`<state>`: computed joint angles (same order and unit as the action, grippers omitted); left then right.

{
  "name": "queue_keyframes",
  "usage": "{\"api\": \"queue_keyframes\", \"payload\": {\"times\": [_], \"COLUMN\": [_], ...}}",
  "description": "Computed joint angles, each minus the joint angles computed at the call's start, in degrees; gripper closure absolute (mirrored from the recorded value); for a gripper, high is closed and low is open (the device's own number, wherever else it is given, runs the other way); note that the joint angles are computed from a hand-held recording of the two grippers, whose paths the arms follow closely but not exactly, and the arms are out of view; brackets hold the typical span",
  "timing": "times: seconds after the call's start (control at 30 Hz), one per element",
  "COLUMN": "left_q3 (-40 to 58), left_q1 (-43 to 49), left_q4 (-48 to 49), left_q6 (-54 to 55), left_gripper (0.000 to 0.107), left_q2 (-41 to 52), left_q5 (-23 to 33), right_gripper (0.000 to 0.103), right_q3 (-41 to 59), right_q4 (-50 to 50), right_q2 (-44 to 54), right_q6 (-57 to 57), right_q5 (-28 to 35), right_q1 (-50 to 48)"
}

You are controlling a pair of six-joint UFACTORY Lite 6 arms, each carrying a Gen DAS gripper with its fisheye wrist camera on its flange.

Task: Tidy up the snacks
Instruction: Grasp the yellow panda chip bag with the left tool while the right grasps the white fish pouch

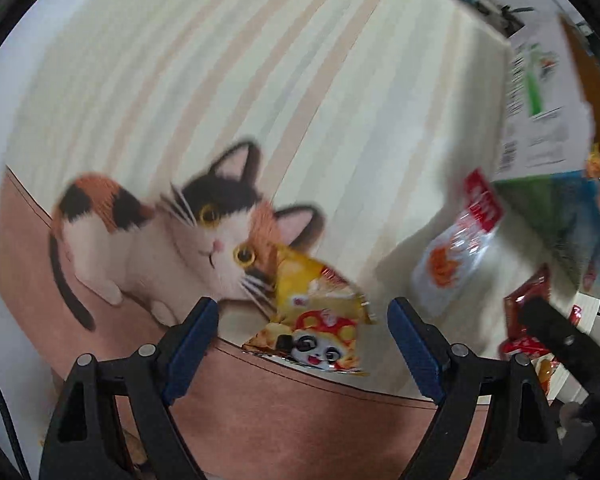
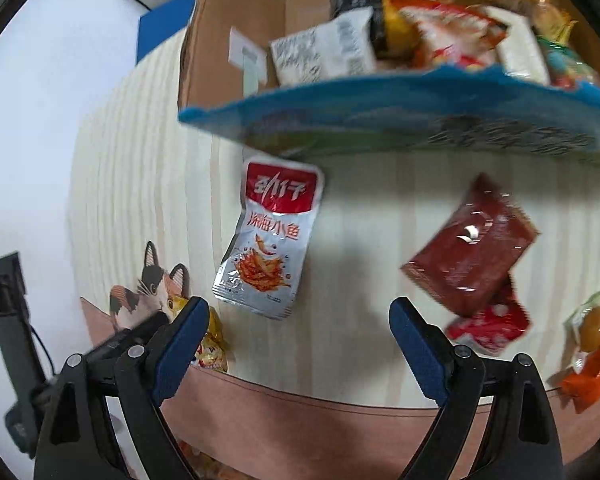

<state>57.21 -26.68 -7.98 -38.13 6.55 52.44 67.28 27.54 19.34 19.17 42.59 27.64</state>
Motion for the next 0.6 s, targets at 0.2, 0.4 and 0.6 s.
{"api": "queue_keyframes", "payload": {"times": [0.2, 0.4, 0.6], "left_q3": [-8.1, -9.5, -12.3], "left_q1": [2.5, 0.8, 0.1], "left_q4": [-10.0, -8.2, -4.8], "left_q6": [9.1, 7.9, 4.7], "left_gripper": [0.020, 0.043, 0.046], "left_q2": [2.3, 0.6, -3.3], "left_q5": [-8.7, -12.8, -12.0], "right_gripper": [0.009, 0.009, 0.009], "right_q3": [6.5, 10.6, 18.7], "right_q4": [-2.3, -3.0, -5.5], "right_q2": [8.2, 13.0, 20.6], "right_q6": [3.6, 6.2, 11.5], "right_q5": [-0.6, -0.3, 0.7], "right_q1": [3.7, 5.2, 7.5]}}
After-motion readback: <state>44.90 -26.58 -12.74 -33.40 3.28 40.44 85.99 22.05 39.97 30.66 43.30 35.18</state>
